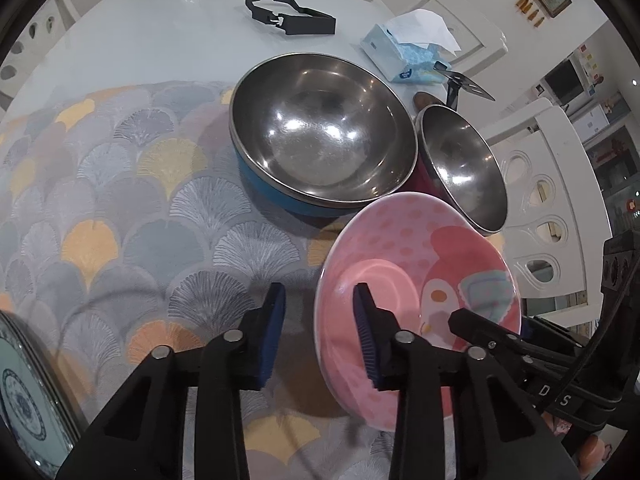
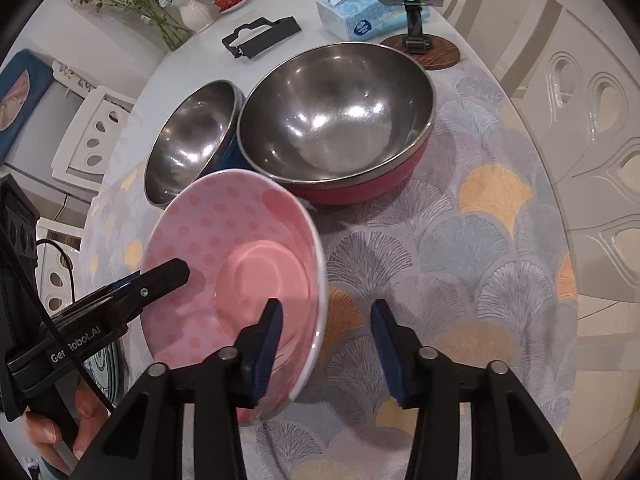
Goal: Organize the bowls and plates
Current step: 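Grasp the rim of the pink bowl with both grippers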
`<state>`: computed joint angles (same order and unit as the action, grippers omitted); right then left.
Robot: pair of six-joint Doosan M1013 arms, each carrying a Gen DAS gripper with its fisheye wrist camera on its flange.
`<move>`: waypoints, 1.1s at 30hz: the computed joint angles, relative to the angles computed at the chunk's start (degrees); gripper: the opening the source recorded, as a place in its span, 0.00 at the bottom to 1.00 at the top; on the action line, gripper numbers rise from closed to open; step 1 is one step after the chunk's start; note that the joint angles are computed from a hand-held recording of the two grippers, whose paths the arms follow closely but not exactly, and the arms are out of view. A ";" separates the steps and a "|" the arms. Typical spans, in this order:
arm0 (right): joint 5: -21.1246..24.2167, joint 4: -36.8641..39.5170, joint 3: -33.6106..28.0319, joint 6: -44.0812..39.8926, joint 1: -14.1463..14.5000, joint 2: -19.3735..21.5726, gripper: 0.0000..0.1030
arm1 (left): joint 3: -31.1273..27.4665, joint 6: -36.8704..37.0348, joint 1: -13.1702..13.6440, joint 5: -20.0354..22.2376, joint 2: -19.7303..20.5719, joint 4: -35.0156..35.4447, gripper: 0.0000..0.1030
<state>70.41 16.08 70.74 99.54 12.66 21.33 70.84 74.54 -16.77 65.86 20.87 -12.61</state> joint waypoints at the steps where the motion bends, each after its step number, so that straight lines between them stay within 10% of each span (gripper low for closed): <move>1: 0.06 -0.11 -0.04 -0.07 0.04 0.05 0.38 | -0.02 0.01 -0.03 0.01 0.05 0.03 0.28; 12: -0.54 -1.34 0.22 -0.31 1.11 -0.25 0.16 | 0.92 1.66 0.09 -1.30 -0.56 -1.70 0.13; 33: -2.69 -6.93 0.66 -0.41 4.44 -4.01 0.16 | 5.13 1.47 -0.06 -7.44 -6.38 -0.03 0.13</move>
<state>67.72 9.16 71.40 99.13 17.11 17.33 75.96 76.01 -16.82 58.42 14.49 -12.63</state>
